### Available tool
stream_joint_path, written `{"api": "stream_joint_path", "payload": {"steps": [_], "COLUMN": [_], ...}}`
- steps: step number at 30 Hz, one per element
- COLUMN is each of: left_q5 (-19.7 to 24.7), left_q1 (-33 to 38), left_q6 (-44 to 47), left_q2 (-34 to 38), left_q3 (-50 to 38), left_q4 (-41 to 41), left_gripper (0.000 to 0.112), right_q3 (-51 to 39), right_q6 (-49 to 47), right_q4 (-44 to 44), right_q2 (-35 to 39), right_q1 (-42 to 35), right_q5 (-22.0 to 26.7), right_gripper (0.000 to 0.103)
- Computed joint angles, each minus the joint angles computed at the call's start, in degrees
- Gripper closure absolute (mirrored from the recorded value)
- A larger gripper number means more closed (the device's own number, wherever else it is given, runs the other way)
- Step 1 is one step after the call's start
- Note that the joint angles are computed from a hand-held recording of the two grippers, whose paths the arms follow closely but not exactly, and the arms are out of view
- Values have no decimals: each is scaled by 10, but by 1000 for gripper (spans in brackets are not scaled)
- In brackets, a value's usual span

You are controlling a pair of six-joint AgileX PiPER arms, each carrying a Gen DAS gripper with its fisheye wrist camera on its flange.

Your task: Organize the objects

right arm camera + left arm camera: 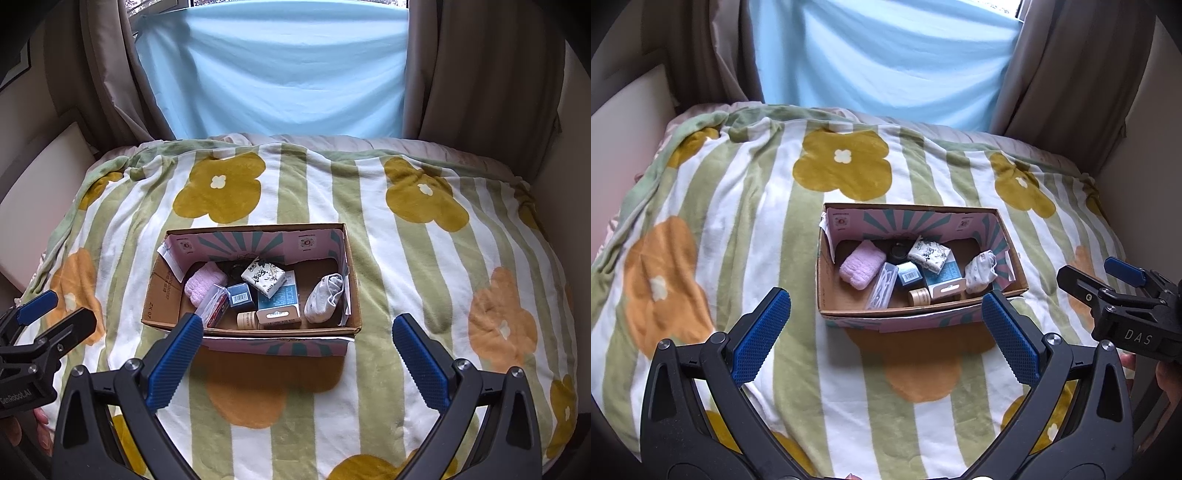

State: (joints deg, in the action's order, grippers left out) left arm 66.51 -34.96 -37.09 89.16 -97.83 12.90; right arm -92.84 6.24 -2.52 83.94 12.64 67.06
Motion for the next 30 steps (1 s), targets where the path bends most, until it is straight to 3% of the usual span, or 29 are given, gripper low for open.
{"api": "stream_joint_path", "payload": {"steps": [25, 30], "left_q5": [11, 19], "left_q1": [-11, -27], "left_q6": [2, -26], "left_q2": [0, -4], "left_q3": [-1, -2], "left_q4": [15, 52], "left_gripper": [9, 9], "right_q3": [-1, 0], "right_q6": [9, 10], "right_q4": [-4, -4], "right_q2": [-1, -2], "right_q1": [5, 5], "right_q5": [-4, -5], "right_gripper": [1, 1]}}
